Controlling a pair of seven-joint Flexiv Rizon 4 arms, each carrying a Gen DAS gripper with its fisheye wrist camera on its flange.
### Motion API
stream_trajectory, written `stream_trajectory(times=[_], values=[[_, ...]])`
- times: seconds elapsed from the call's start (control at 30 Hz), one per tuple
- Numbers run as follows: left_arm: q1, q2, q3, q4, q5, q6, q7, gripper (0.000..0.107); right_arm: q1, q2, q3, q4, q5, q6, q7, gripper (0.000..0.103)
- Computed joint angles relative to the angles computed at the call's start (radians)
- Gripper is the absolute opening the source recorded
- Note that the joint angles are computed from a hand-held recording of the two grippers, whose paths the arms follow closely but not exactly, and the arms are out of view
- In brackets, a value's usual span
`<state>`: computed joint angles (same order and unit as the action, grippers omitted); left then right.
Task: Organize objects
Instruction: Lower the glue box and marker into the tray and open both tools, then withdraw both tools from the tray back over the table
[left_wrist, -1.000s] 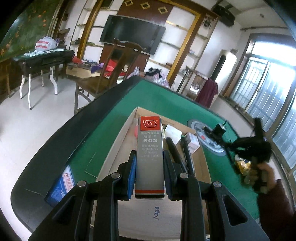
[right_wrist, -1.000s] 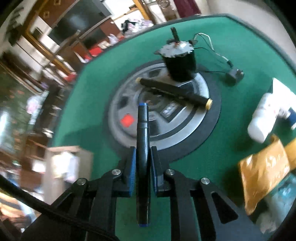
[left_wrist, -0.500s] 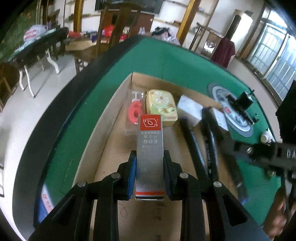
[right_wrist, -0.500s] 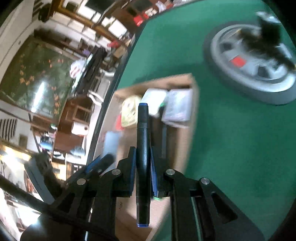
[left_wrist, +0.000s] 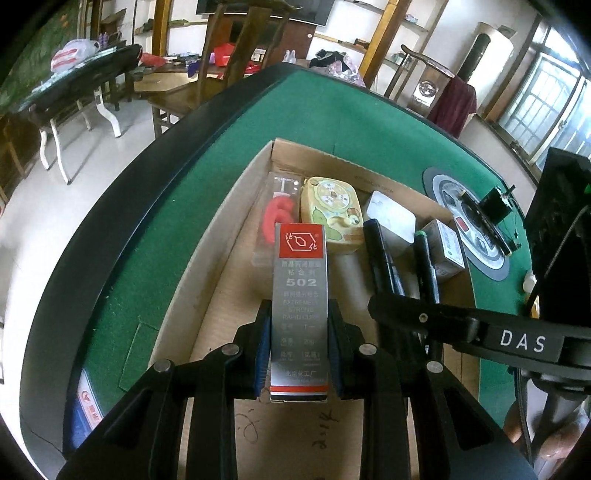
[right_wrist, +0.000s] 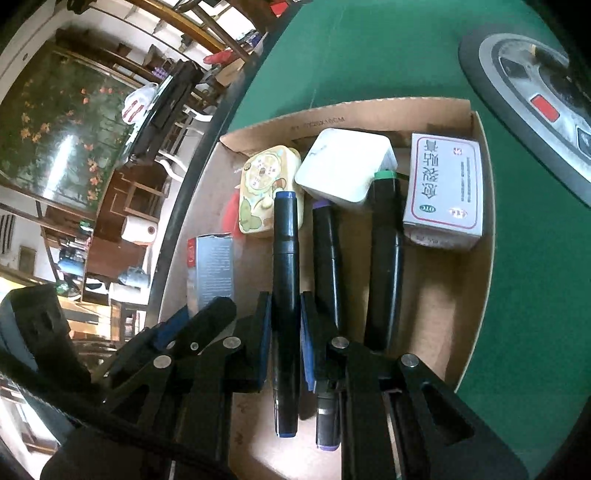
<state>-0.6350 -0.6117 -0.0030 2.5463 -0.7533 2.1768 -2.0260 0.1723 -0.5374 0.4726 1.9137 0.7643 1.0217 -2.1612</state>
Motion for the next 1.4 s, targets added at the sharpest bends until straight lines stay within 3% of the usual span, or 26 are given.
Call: stream_trajectory(times=[0.13, 0.4, 0.5, 0.67, 0.8, 0.93, 1.03, 1.13, 1.2, 1.3, 1.4], values=[[-0.057, 0.005, 0.013, -0.007, -0.075, -0.019, 0.048, 0.023, -0.011, 0.006, 0.000, 0.007, 0.004, -0.009, -0.016, 0.012], [-0.050, 0.010, -0.006, 0.014, -0.080, -0.016, 0.012, 0.023, 0.010, 0.014, -0.003, 0.025, 0.002, -0.007, -0.036, 0.012], [-0.017, 0.007, -0.019, 0.021, -0.031, -0.006, -0.025, 0.023, 0.020, 0.015, -0.006, 0.035, -0.007, 0.009, -0.029, 0.013], [-0.041, 0.006, -0.010, 0.024, -0.037, 0.012, -0.042, 0.047, 0.014, 0.014, 0.004, 0.038, 0.007, 0.024, -0.025, 0.014], [-0.042, 0.009, -0.017, 0.027, -0.027, 0.030, -0.053, 0.054, 0.000, 0.031, 0.016, 0.050, 0.024, 0.042, -0.060, 0.021], [-0.126, 0.026, -0.008, 0.021, -0.158, 0.034, -0.007, 0.054, -0.047, 0.079, 0.038, 0.075, 0.087, 0.058, -0.164, 0.022], [-0.196, 0.041, -0.030, 0.014, -0.301, 0.075, 0.040, 0.054, -0.075, 0.135, 0.033, 0.108, 0.150, 0.089, -0.268, 0.032], [-0.311, 0.046, -0.077, -0.035, -0.559, 0.174, 0.162, 0.059, -0.112, 0.191, 0.011, 0.134, 0.226, 0.100, -0.386, 0.036], [-0.354, 0.034, -0.118, -0.081, -0.669, 0.272, 0.210, 0.068, -0.150, 0.227, -0.012, 0.147, 0.289, 0.099, -0.475, 0.036], [-0.370, 0.006, -0.164, -0.143, -0.708, 0.384, 0.249, 0.069, -0.198, 0.272, -0.063, 0.153, 0.374, 0.081, -0.563, 0.037], [-0.363, -0.036, -0.195, -0.218, -0.680, 0.467, 0.309, 0.075, -0.254, 0.308, -0.133, 0.149, 0.441, 0.018, -0.619, 0.037]])
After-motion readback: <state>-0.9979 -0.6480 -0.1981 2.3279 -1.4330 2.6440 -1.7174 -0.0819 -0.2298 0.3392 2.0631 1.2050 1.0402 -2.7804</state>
